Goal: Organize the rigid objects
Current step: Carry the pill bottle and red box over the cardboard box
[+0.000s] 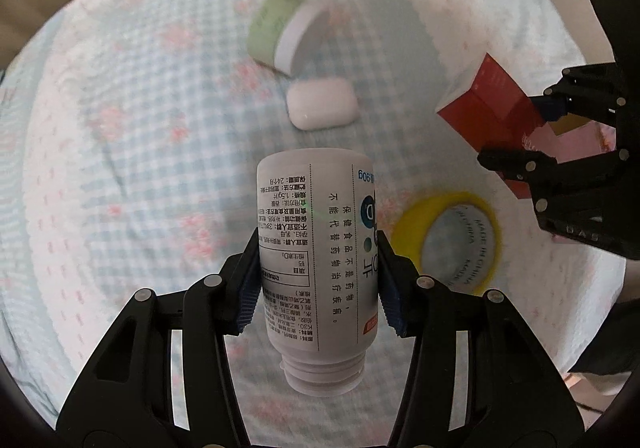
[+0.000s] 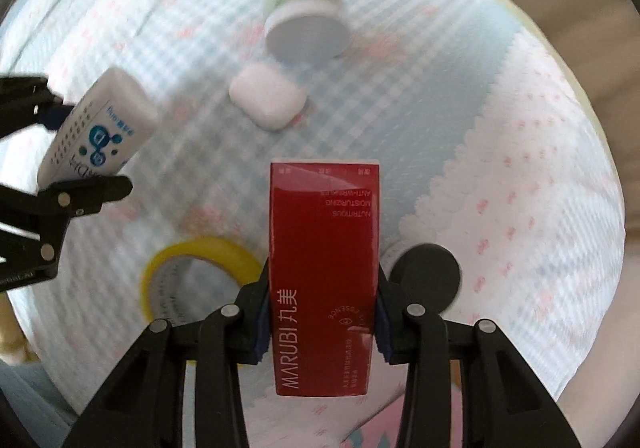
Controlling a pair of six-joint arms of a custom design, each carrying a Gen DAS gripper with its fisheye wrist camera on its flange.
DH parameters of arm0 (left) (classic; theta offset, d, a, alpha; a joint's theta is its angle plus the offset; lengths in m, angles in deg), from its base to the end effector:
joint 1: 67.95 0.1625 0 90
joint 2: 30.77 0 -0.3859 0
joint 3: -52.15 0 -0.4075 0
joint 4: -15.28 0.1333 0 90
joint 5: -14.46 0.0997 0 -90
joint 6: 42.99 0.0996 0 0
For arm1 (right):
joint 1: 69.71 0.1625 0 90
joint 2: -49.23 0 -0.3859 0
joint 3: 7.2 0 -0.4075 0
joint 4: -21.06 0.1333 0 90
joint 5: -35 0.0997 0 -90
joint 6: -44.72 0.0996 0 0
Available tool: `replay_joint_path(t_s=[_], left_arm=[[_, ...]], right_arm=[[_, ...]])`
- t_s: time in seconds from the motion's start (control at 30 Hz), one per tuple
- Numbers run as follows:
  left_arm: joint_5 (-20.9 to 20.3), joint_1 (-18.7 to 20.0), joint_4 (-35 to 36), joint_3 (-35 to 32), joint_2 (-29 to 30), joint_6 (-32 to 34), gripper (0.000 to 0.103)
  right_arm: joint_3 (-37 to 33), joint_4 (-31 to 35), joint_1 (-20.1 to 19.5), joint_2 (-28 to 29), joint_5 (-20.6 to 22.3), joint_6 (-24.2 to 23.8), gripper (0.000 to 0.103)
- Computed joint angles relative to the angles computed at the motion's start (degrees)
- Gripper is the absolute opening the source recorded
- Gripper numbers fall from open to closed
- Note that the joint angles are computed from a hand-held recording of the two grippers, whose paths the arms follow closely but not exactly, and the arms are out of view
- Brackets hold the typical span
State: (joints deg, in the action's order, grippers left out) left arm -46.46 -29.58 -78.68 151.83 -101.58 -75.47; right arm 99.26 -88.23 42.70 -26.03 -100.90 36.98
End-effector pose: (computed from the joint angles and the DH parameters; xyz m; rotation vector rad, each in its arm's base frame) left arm -0.3086 -0.4761 0.2093 0.5531 2.4238 -0.0242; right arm 0.2592 -0.4664 0.2362 0.7024 -2.2138 -0.1146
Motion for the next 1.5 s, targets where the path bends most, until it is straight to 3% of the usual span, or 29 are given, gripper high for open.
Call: replay_joint_path(t_s=[0.2, 0.47, 0.7, 0.93, 1.17, 1.33, 1.5], left_arm=[[0.25, -4.16, 3.04, -0.97, -4.86, -1.57, 0.047], [-0.12, -9.92, 6.04, -6.59, -5.96, -3.84, 0.047], [-0.19, -14.39, 5.92, -10.60, -3.68, -2.79, 0.047], [-0.55, -19.57, 2.96, -13.13, 1.32, -4.77, 0.047], [-2.04, -23.95, -1.19, -15.42, 8.27, -11.69, 0.047], [-3.28, -25.79, -3.44, -18.76, 15.26, -13.32, 0.047], [-5.17, -26.38, -6.65, -21.67, 21.97, -14.44, 0.047]], right_arm=[[-3.21, 5.84, 4.42, -3.28, 2.04, 10.48, 0.038], [-9.69, 15.14, 11.26, -6.17, 5.63, 24.74, 0.038], [-12.72, 20.35, 15.02, -10.32, 5.80, 32.95, 0.038], [-13.20, 25.48, 15.76, -17.87, 5.18, 35.79, 0.038], [-13.74, 31.88, 13.24, -26.69, 6.01, 34.08, 0.038], [-14.77, 35.93, 9.63, -32.56, 4.77, 30.04, 0.038], [-14.72, 37.71, 2.80, -37.93, 3.79, 24.82, 0.038]])
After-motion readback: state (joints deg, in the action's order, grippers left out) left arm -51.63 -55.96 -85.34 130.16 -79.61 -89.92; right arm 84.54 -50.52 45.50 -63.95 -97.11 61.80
